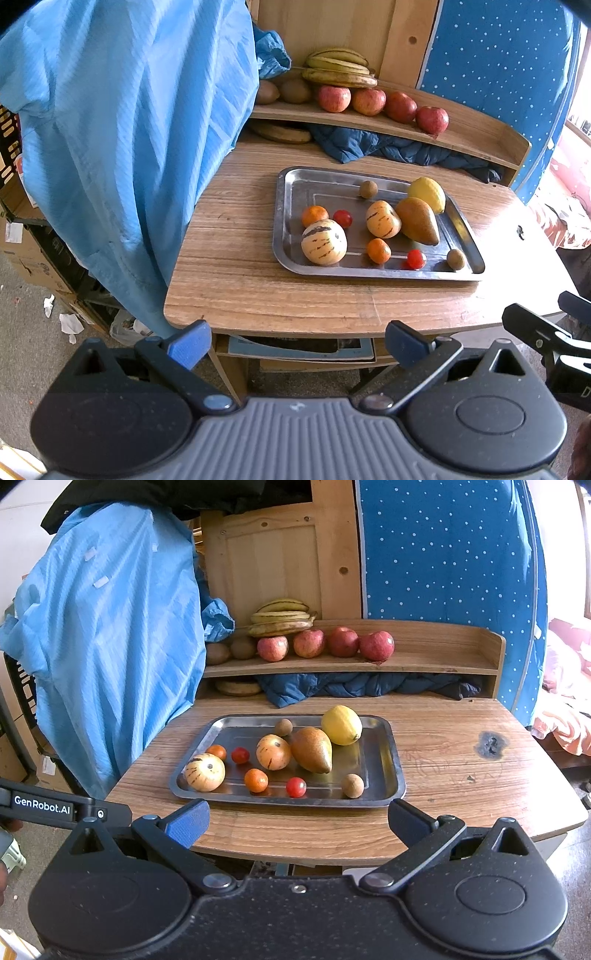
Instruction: Organize fruits
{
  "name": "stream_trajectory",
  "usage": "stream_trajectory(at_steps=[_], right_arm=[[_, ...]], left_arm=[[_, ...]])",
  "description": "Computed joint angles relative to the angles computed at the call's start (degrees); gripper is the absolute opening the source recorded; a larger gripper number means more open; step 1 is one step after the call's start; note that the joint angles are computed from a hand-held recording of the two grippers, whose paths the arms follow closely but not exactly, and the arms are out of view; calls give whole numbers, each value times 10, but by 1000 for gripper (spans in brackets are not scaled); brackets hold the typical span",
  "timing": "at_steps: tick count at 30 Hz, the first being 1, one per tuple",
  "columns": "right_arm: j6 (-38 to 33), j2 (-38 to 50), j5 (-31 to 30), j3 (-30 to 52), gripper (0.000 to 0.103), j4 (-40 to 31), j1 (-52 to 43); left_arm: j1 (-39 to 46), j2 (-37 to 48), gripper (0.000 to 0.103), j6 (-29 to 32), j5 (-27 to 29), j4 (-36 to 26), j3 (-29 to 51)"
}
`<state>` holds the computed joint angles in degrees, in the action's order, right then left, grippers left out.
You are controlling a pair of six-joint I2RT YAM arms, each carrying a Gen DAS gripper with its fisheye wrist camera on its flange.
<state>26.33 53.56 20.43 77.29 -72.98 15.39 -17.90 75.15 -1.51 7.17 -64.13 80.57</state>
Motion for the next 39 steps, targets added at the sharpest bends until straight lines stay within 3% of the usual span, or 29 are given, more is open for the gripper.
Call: stream_trajectory(at_steps=[39], right_arm=[[-29, 9, -29, -13, 102, 20, -36]], left_arm=[[-7, 26, 102, -4, -12, 10, 7]])
